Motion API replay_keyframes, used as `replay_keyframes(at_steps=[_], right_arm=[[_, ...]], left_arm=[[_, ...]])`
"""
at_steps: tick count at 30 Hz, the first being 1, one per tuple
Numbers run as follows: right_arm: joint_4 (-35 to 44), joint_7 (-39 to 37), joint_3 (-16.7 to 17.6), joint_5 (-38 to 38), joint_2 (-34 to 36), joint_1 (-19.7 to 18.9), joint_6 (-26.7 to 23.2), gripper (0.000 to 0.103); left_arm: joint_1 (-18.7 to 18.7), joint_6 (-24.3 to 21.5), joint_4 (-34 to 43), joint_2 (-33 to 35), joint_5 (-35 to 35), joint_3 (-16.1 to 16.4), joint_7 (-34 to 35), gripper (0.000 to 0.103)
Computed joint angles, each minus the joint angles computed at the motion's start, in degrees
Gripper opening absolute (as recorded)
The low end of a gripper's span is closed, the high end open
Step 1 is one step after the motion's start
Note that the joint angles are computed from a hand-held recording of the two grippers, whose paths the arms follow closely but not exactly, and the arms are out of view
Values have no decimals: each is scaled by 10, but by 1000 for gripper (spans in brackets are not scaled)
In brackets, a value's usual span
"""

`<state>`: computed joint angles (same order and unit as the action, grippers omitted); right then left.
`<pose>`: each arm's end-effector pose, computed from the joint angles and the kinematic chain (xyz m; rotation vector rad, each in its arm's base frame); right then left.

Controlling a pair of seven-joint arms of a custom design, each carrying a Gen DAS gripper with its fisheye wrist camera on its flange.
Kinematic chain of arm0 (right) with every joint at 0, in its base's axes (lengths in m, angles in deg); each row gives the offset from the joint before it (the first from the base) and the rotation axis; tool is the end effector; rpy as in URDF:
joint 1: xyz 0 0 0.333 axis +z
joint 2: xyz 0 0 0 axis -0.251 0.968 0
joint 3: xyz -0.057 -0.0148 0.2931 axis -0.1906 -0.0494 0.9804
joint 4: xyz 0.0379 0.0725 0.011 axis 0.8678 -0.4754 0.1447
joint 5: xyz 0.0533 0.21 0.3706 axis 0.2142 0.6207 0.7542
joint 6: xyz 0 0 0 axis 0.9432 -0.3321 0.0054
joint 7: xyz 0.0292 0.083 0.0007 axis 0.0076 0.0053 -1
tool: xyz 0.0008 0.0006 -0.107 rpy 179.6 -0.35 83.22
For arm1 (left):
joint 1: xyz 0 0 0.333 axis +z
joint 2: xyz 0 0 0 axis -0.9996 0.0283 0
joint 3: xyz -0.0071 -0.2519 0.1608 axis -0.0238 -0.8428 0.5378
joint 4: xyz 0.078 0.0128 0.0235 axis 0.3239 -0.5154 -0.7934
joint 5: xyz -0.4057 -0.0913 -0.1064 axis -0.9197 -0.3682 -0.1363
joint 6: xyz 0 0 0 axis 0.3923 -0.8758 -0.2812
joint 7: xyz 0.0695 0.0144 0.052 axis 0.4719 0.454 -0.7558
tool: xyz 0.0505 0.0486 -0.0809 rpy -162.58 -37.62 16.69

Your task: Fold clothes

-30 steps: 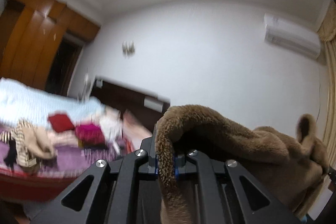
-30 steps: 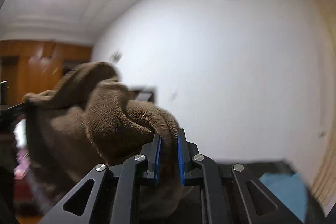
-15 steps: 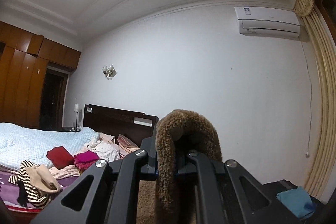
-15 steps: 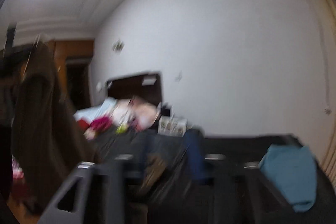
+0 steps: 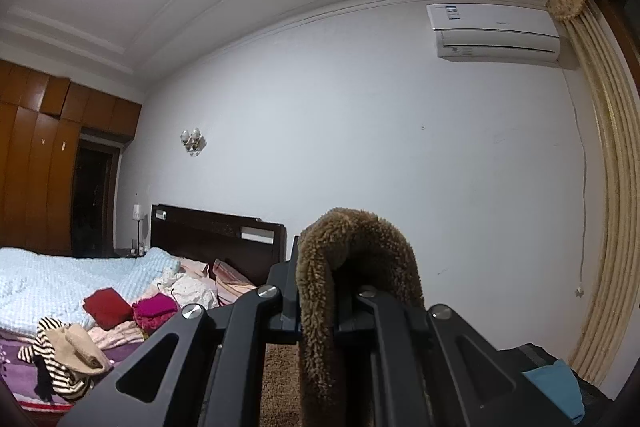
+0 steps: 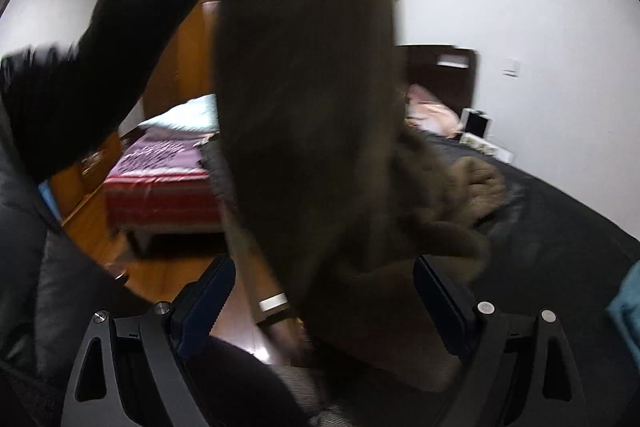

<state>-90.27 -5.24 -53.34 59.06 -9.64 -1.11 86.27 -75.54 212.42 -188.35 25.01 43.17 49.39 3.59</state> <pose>0.4897 0.0919 0.4506 -2.0569 0.3146 -0.2683 0.4477 -0.1539 0.7766 -1.2911 0.8281 -1.0115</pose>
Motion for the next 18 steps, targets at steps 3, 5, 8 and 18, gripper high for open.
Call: replay_keyframes(at_steps=[3, 5, 8, 18], right_arm=[[-23, -39, 10, 41, -15, 19, 18, 92], [-48, -60, 17, 85, -42, 33, 48, 92], [-56, -106, 42, 184, -48, 65, 141, 79], [-28, 52, -6, 61, -74, 34, 54, 26]], left_arm=[[-7, -18, 16, 5, -9, -11, 23, 11], [-13, -21, 17, -1, -13, -12, 35, 11], [-16, -23, 10, -17, -17, -14, 50, 11], [-6, 39, -57, -82, -79, 33, 95, 11]])
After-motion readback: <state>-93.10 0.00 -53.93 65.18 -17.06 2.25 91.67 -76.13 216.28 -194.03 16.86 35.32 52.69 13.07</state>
